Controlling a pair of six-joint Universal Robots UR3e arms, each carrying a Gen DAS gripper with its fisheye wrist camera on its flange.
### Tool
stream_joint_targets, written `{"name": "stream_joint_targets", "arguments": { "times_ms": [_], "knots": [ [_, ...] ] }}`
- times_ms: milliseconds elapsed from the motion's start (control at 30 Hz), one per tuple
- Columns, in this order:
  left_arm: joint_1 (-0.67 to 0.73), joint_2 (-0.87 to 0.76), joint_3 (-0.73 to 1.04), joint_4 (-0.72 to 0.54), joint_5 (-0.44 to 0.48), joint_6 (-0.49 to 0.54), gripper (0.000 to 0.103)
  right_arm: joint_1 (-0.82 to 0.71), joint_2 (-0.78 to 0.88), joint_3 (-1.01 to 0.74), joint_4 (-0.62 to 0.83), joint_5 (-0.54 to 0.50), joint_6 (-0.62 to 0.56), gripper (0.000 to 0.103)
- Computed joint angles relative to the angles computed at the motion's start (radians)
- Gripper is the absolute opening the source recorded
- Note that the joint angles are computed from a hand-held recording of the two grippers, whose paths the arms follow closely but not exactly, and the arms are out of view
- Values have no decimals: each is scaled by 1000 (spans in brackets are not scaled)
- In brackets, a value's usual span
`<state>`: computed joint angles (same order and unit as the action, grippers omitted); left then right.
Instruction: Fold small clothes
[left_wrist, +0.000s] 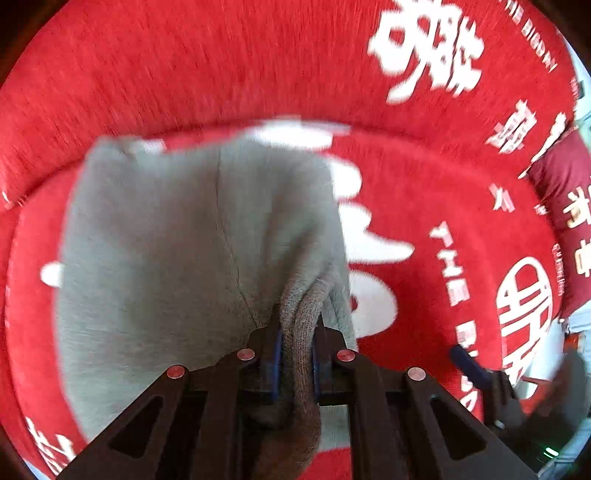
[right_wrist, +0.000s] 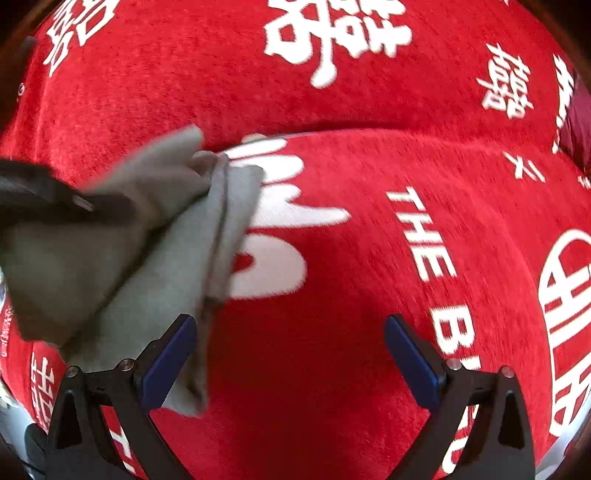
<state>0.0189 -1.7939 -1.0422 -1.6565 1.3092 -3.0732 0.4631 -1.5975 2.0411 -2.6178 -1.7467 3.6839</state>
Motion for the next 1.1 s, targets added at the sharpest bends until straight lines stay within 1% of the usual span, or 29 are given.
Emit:
{"name": "stream_joint_targets", "arguments": {
  "times_ms": [67,100,133,167,200,233,267,300,367,400,467,533,633,667,767,867,933,967,1000,1033,1067,1100],
  "knots": [
    [-12,41,-77,78,9,-15,15,-5,-15,35,-16,13,2,101],
    [-6,51,-77,69,3,-11,19,-7,-27,56,-27,16,0,101],
    [9,50,-49,26,-30,4,39,-11,-39,76,-41,22,-4,101],
    [33,41,0,-47,-84,31,70,-15,-56,93,-48,29,-5,101],
    [45,28,53,-105,-110,39,84,-23,-68,107,-59,44,-4,101],
    [69,42,81,-138,-141,37,95,-34,-81,124,-75,64,-5,101],
    [95,70,82,-145,-166,40,95,-45,-98,140,-93,89,-4,101],
    [117,67,123,-184,-186,58,95,-48,-107,146,-104,101,-1,101],
    [191,82,198,-306,-244,142,95,-48,-125,142,-106,122,0,101],
    [224,103,192,-324,-258,166,95,-48,-137,139,-109,139,-6,101],
    [317,187,123,-325,-261,220,95,-56,-153,139,-133,194,-18,101],
    [419,300,-17,-281,-223,272,95,-76,-174,152,-169,277,-22,101],
    [528,432,-208,-236,-158,350,95,-118,-133,147,-245,447,-1,101],
    [547,462,-250,-218,-138,365,95,-119,-114,134,-254,473,8,101],
    [507,557,-426,-23,-3,348,95,-124,-22,74,-303,554,50,101],
    [425,587,-549,141,95,346,95,-154,64,15,-321,631,120,101],
    [368,564,-573,160,132,326,95,-179,136,-24,-333,730,143,101],
    [361,563,-581,155,127,328,95,-189,181,-50,-330,790,142,98],
    [358,562,-588,147,117,328,95,-180,216,-83,-308,795,135,93],
    [355,559,-583,135,114,327,95,-160,233,-124,-256,762,114,63],
    [366,563,-572,115,99,337,95,-138,237,-176,-161,714,70,30],
    [383,575,-569,101,74,349,95,-130,223,-187,-135,684,58,28]
  ]
}}
